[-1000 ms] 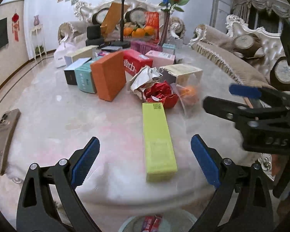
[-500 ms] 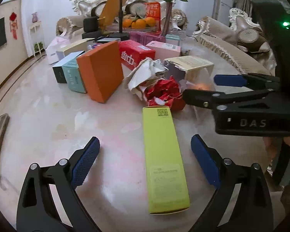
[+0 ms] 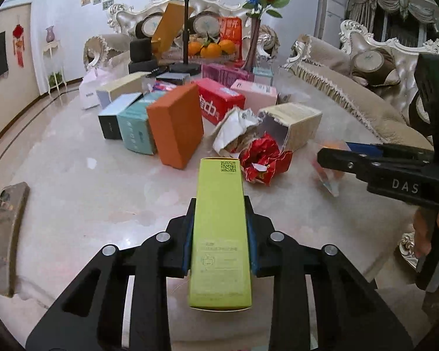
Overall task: Collect trash
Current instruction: 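Carry both items to the wastebasket and open both tools to drop them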
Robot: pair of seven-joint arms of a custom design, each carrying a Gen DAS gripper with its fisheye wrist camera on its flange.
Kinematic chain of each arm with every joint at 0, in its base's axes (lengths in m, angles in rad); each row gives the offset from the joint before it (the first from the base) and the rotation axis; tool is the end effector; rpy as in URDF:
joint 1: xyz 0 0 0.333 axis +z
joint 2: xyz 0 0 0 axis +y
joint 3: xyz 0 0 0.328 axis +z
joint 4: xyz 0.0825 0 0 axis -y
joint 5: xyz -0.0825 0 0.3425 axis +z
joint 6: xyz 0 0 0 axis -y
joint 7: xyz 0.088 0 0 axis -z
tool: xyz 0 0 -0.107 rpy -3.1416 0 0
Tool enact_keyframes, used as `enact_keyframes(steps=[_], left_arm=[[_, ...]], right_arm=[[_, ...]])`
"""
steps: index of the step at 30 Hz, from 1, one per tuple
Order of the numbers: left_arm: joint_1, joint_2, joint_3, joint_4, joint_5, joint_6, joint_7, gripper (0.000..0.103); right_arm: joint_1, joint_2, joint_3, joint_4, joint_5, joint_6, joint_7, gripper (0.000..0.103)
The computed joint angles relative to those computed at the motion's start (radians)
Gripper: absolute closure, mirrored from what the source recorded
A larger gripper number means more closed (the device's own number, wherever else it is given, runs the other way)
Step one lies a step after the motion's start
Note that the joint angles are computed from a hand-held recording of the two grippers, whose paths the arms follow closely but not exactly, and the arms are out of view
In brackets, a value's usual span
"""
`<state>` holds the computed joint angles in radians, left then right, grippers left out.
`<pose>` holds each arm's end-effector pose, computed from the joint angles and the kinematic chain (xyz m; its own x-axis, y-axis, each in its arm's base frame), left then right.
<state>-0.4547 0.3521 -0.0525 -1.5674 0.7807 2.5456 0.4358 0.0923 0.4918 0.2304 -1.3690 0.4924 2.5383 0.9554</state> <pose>0.5870 -0.3298 0.5348 0.0900 -0.9939 0.0631 -0.6587 -0.1069 -0.7448 0.6896 0.1810 0.5408 0.5820 -0.7973 -0.1601 -0.6207 -0.3083 -0.7209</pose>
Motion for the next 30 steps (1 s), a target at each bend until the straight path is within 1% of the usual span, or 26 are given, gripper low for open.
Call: enact_keyframes(steps=[3, 4, 7, 9, 10, 12, 14, 15, 17, 19, 21, 24, 26, 29, 30], left_arm=[[0.001, -0.065, -0.001, -0.073, 0.035, 0.046, -0.037, 0.074], [0.003, -0.097, -0.007, -0.110, 0.051, 0.067, -0.049, 0.074], [0.024, -0.187, -0.043, -0.218, 0.081, 0.123, -0.074, 0.074], [0.041, -0.250, -0.075, -0.300, 0.087, 0.157, -0.086, 0.074], [0.050, -0.274, -0.091, -0.333, 0.090, 0.168, -0.094, 0.074], [0.066, -0.328, -0.126, -0.416, 0.079, 0.199, -0.111, 0.074], [0.082, -0.363, -0.158, -0.480, 0.061, 0.224, -0.122, 0.074], [0.089, -0.374, -0.175, -0.508, 0.048, 0.231, -0.122, 0.074], [0.095, -0.384, -0.211, -0.565, 0.004, 0.229, -0.101, 0.074], [0.101, -0.378, -0.230, -0.614, -0.052, 0.261, -0.087, 0.074], [0.101, -0.357, -0.240, -0.646, -0.098, 0.279, -0.071, 0.074], [0.086, -0.303, -0.241, -0.674, -0.210, 0.304, 0.011, 0.074], [0.072, -0.282, -0.230, -0.686, -0.254, 0.315, 0.048, 0.074], [0.059, -0.262, -0.210, -0.701, -0.319, 0.353, 0.099, 0.074], [0.054, -0.259, -0.204, -0.704, -0.340, 0.359, 0.113, 0.073]], right_arm=[[-0.037, -0.075, 0.032, -0.094, 0.085, 0.043, -0.061, 0.060], [-0.059, -0.121, 0.051, -0.151, 0.146, 0.061, -0.109, 0.060], [-0.100, -0.244, 0.076, -0.298, 0.339, 0.076, -0.257, 0.060], [-0.110, -0.328, 0.074, -0.398, 0.462, 0.073, -0.336, 0.060], [-0.109, -0.359, 0.066, -0.434, 0.505, 0.060, -0.362, 0.060], [-0.107, -0.452, 0.048, -0.550, 0.621, 0.017, -0.434, 0.060], [-0.085, -0.515, 0.025, -0.636, 0.654, -0.008, -0.458, 0.060], [-0.069, -0.545, 0.017, -0.685, 0.654, 0.000, -0.458, 0.060], [-0.044, -0.576, -0.004, -0.755, 0.633, -0.016, -0.429, 0.060], [-0.020, -0.578, -0.023, -0.803, 0.601, -0.033, -0.381, 0.060], [0.007, -0.569, -0.031, -0.851, 0.537, -0.010, -0.318, 0.060], [0.046, -0.541, -0.053, -0.884, 0.458, 0.005, -0.250, 0.060], [0.072, -0.525, -0.071, -0.891, 0.422, 0.018, -0.218, 0.060], [0.110, -0.497, -0.103, -0.884, 0.390, 0.027, -0.189, 0.060], [0.123, -0.497, -0.114, -0.897, 0.397, 0.035, -0.198, 0.059]])
